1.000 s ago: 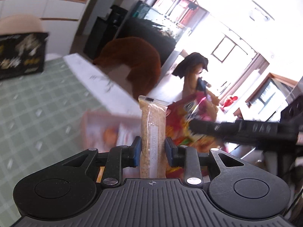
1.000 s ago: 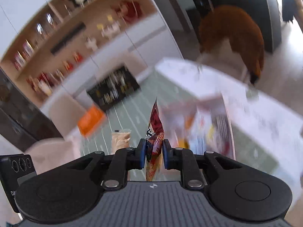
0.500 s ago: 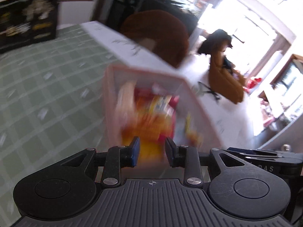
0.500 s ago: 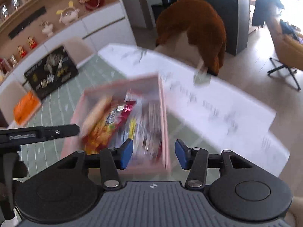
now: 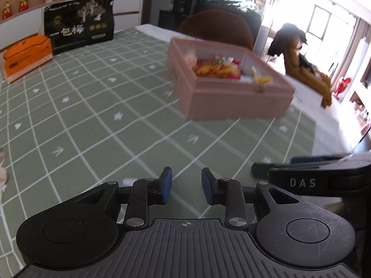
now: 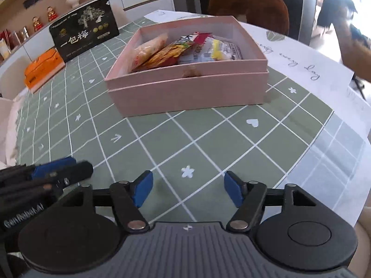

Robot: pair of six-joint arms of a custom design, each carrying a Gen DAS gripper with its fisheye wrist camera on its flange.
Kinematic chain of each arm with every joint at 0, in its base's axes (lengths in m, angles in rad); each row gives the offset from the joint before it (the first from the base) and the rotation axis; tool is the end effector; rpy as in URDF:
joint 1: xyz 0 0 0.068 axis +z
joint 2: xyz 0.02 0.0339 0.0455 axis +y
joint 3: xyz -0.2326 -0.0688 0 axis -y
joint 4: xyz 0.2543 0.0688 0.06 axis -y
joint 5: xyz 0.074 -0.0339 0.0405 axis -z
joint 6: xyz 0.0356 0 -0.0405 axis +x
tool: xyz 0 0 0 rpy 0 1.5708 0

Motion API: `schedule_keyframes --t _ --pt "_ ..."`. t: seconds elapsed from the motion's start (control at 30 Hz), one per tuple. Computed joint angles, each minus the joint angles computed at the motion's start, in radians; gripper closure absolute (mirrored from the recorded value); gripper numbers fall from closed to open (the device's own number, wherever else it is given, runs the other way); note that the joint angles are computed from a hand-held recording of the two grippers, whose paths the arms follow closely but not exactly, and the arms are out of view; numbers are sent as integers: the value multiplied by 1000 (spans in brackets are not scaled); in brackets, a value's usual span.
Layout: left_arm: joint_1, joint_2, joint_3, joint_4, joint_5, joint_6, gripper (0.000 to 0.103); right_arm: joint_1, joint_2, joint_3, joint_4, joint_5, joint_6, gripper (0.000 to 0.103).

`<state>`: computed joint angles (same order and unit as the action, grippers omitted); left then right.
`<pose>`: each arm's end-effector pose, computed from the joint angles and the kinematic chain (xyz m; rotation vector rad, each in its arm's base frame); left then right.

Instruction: Organize snacks

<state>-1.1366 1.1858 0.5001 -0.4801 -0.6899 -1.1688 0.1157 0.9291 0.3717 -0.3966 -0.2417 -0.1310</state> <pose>0.1078 -0.1787 0.1212 -0.2116 2.3514 -0.0983 0.1889 0.0305 0.1277 -0.4049 2.4771 0.2985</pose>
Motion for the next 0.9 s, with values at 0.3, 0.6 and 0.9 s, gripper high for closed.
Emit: schedule_keyframes --t 0.3,0.6,0.9 --pt "-36 188 2 152 -161 90 71 127 -80 -169 233 239 160 0" --pt "21 174 -36 285 -129 174 71 79 -98 -271 423 199 116 0" --pt "17 185 -29 278 -134 172 71 89 -113 -278 423 214 130 0"
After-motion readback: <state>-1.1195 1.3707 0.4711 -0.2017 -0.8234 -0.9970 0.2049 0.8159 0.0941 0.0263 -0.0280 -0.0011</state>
